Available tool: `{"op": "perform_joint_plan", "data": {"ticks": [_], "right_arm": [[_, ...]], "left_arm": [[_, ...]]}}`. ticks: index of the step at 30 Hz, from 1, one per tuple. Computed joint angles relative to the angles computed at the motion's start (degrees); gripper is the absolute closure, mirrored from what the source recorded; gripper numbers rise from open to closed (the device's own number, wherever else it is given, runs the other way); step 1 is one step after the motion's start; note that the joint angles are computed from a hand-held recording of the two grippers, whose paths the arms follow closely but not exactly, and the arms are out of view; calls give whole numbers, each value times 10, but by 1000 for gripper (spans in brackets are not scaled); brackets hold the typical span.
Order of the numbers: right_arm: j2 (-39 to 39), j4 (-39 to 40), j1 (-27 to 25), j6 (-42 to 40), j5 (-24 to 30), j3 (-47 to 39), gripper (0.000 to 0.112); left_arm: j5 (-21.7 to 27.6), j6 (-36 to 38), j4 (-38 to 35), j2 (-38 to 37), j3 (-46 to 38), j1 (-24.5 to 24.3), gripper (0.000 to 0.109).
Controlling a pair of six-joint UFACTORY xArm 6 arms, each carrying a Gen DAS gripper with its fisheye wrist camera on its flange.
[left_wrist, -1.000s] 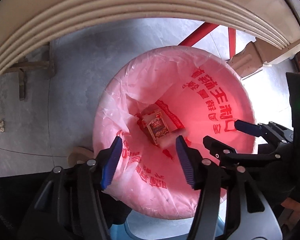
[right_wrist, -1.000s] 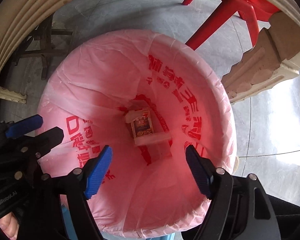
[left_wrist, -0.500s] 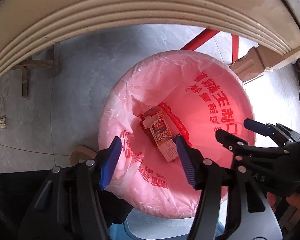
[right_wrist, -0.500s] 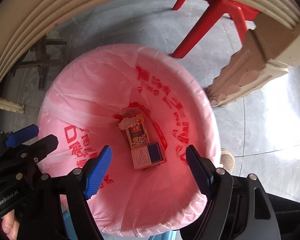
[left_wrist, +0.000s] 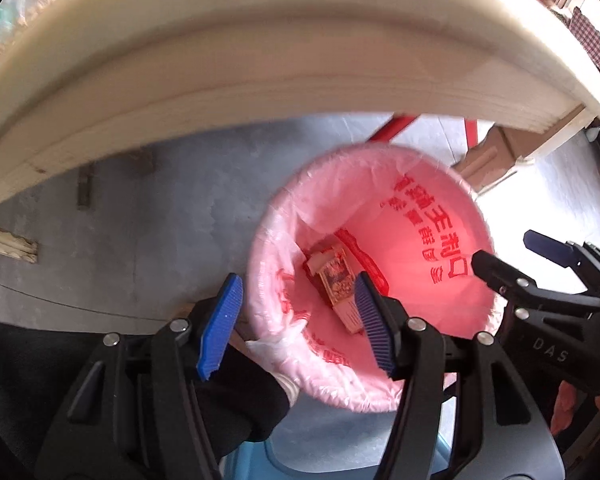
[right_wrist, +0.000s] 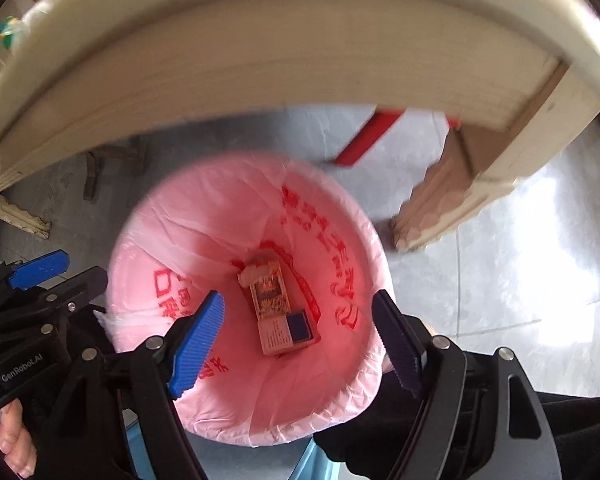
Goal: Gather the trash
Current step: 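Raise both tools back over the table toward the remaining trash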
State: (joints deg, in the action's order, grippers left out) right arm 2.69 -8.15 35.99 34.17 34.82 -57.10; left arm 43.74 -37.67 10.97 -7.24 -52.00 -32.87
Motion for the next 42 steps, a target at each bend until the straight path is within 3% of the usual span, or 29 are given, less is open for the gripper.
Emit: {"op": "perform_joint_plan", "data": {"ticks": [3,10,12,16,21,28,35,42], "right_arm": [[-28,-51,7,35,-7,3,38],[-89,-72,4,54,-12,7,38],[-113,-71,1,55,-11,7,38],[-149,-86,-3,59,-5,-6,38],[-149,-37,-19,-3,38,-78,38],[-111,-15,-37,-72,86,-208,37],[-53,16,-62,-136,133,-331,36],[26,65,-88,-186,186,-452,36]], "left_arm": [[15,-22,35,-37,4,-7,50],[73,-54,102,-94,-36,-24,49],[86,-55,107,-107,-51,-22,44],[110,-44,103,-117,-93,-11,44],[154,-11,80,-103,-180,13,44],[241,23,114,-20,-363,21,42],[294,64,123,71,-526,24,42],[357,120,99,188,-696,32,42]]}}
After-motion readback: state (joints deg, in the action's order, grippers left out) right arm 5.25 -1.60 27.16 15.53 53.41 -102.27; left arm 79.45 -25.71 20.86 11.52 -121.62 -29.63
